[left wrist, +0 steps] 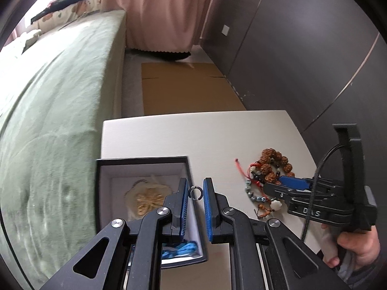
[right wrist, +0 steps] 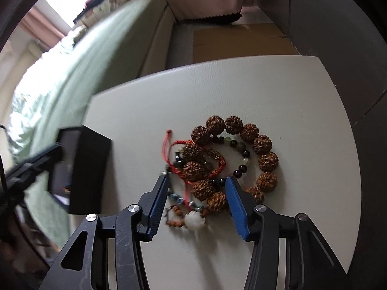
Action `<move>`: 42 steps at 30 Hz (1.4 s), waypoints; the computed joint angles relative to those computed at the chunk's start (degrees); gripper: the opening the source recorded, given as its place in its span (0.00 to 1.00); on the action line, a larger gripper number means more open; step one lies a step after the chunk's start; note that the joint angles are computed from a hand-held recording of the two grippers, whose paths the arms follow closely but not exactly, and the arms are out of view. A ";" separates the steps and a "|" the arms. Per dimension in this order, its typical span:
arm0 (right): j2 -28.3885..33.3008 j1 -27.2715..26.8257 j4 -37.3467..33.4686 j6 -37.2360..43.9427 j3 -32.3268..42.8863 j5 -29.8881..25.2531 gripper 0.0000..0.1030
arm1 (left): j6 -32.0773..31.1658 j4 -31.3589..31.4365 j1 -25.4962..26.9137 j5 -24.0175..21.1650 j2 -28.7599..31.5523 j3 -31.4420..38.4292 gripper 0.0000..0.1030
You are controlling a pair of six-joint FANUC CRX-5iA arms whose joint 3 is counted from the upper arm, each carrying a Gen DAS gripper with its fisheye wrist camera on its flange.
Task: Organize jewelry
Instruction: 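Drop the silver ring into the box with left while right grasps the brown bead bracelet, then lower the brown bead bracelet into the black box and open the right gripper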
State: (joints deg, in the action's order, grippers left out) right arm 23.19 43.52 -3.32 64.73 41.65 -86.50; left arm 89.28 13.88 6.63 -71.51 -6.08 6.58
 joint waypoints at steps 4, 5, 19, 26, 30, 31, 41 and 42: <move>-0.03 -0.03 -0.35 0.43 0.61 -0.21 0.19 | -0.39 0.97 1.30 -0.26 -0.89 -0.72 0.13; -0.60 -0.27 -0.73 -0.13 0.38 0.24 0.19 | -0.58 1.19 1.53 -0.29 -1.10 -0.83 0.13; -12.62 -1.23 -2.25 -7.38 -8.30 16.99 0.19 | -2.31 5.81 5.15 0.78 -3.39 -3.21 0.13; -14.27 -0.08 -7.92 -4.84 -8.85 22.45 0.19 | -1.57 7.45 6.85 -0.14 -3.67 -3.22 0.59; -13.25 0.87 -10.83 -3.32 -7.43 23.56 0.19 | -1.57 8.42 8.44 1.80 -5.57 -4.16 0.71; -13.01 0.99 -11.61 -2.99 -7.15 23.69 0.19 | -1.63 8.63 8.93 1.89 -5.85 -4.28 0.71; -9.66 2.37 -17.12 -0.45 -4.15 24.00 0.19 | 0.72 8.54 14.38 0.99 -7.28 -5.18 0.71; -9.40 2.56 -17.31 -0.37 -3.96 24.01 0.19 | 0.60 8.67 15.01 0.83 -7.42 -5.31 0.71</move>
